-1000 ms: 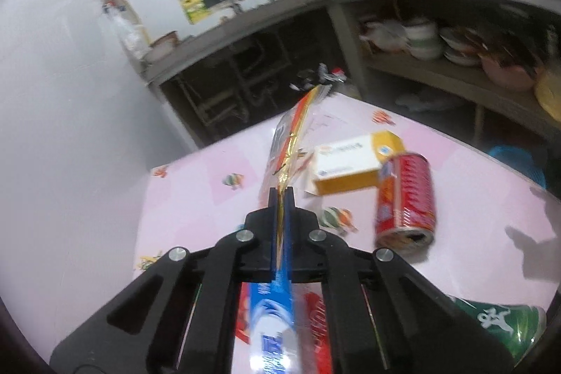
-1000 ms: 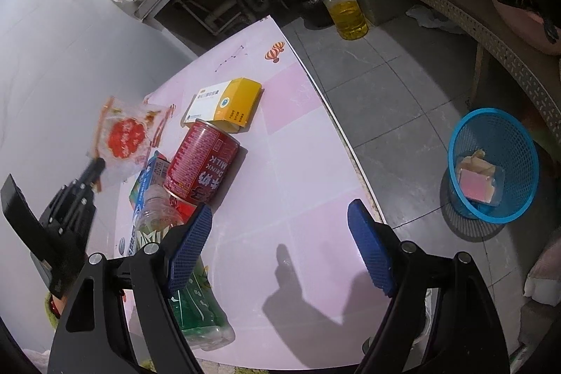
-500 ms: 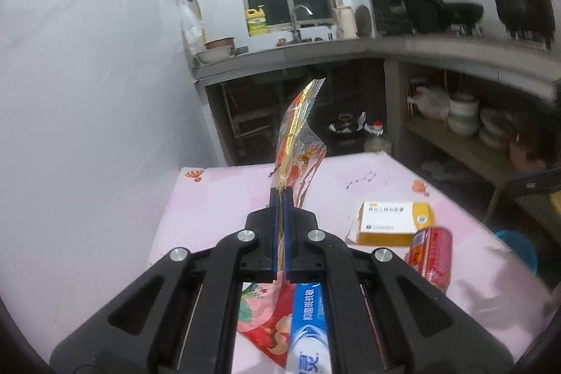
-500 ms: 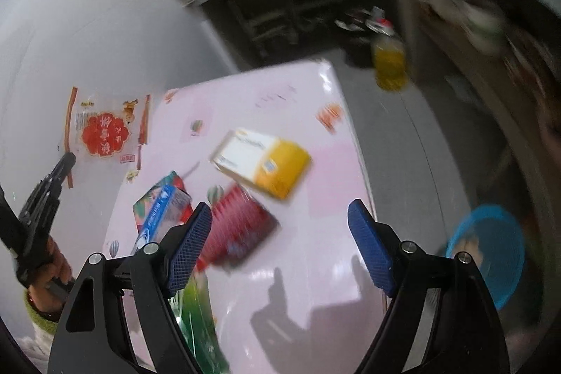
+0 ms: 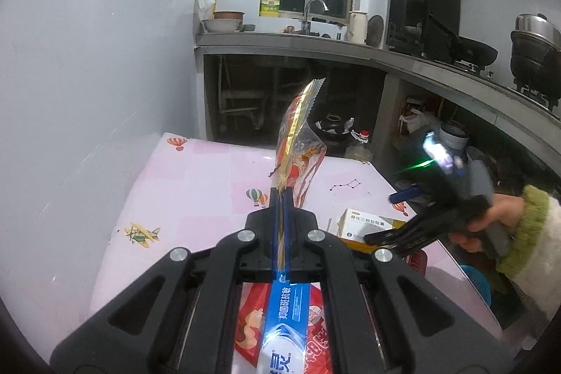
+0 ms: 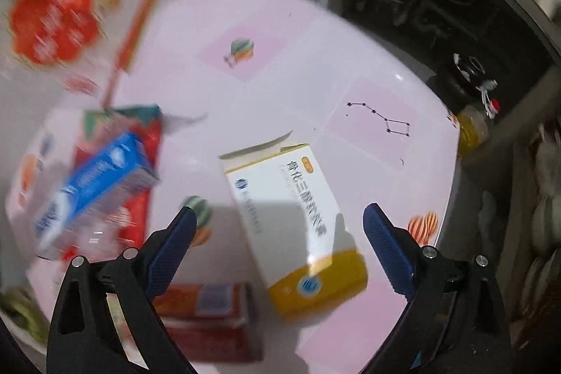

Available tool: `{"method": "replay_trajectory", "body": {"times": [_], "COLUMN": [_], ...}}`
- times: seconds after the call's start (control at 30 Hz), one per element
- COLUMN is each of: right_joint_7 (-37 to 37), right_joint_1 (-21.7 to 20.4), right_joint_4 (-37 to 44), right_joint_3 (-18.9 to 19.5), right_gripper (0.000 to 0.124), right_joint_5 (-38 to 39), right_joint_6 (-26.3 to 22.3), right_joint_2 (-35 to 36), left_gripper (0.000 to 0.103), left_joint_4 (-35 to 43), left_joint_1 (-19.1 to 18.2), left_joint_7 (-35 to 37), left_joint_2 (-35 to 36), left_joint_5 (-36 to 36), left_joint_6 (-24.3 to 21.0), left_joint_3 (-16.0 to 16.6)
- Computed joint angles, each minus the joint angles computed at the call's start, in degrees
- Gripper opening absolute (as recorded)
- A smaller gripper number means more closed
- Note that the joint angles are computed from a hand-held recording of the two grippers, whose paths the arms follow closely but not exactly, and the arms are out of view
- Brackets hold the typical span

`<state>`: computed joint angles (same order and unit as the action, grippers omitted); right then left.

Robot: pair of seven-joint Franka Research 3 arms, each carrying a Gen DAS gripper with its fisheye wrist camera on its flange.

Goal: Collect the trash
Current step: 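Grasp the white-and-yellow medicine box with the right gripper while the left gripper holds the wrapper, then carry wrapper and medicine box over the wastebasket and open both grippers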

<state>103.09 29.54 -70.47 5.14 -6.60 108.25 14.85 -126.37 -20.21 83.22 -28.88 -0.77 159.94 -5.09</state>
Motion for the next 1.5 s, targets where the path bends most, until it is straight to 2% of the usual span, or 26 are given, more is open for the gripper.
{"method": "replay_trajectory", "body": {"times": [0.27,0.4,0.5,0.7,0.8,0.9,1.03,1.17,1.3,1.4,1.5], "right_joint_7": [-5.54,-5.23,-4.59,-2.47,-1.92,-0.48,2.74,9.93,18.99,25.46,28.45], "right_joint_1": [-0.19,0.35,0.77,0.41,-0.03,0.1,0.1,1.16,1.29,0.35,-2.22], "right_joint_4": [15.36,17.94,17.18,11.97,7.79,4.12,-2.53,-9.25,-14.67,-18.77,-22.38], "right_joint_3": [-0.79,-1.79,-2.31,-2.17,-1.8,-1.85,-1.92,-2.08,-1.38,0.1,1.29], "right_gripper": [0.093,0.093,0.093,0.091,0.08,0.078,0.077,0.077,0.077,0.077,0.077], "right_joint_5": [3.98,4.58,4.28,5.18,5.73,4.37,1.31,-6.77,-15.75,-20.99,-22.71], "right_joint_6": [-12.39,-14.91,-14.15,-9.11,-5.75,-2.94,3.11,9.25,13.05,14.75,16.9], "right_joint_2": [10.95,13.18,13.37,10.95,8.48,6.14,1.85,-2.85,-7.94,-12.57,-16.72], "left_gripper": [0.001,0.001,0.001,0.001,0.001,0.001,0.001,0.001,0.001,0.001,0.001], "left_joint_4": [0.35,0.37,0.34,0.3,0.26,0.24,-0.18,-0.4,-0.82,-0.99,-0.84], "left_joint_1": [-1.09,-1.39,-1.2,-1.38,-1.11,-1.17,-0.96,-1.04,-1.05,-1.51,-2.64], "left_joint_7": [1.58,2.22,2.01,2.52,2.16,2.3,1.94,1.91,1.82,2.09,2.75], "left_joint_2": [0.83,1.12,1.03,1.09,0.91,0.95,0.6,0.25,-0.56,-1.15,-1.54], "left_joint_5": [-1.97,-2.83,-2.9,-3.57,-3.47,-3.5,-3.17,-2.92,-2.4,-2.3,-2.9], "left_joint_6": [0.09,0.06,-0.31,-0.71,-0.8,-0.7,-0.02,0.24,0.72,0.96,1.02], "left_joint_3": [1.03,1.16,0.63,0.86,0.48,0.59,0.36,0.48,0.44,0.78,1.42]}}
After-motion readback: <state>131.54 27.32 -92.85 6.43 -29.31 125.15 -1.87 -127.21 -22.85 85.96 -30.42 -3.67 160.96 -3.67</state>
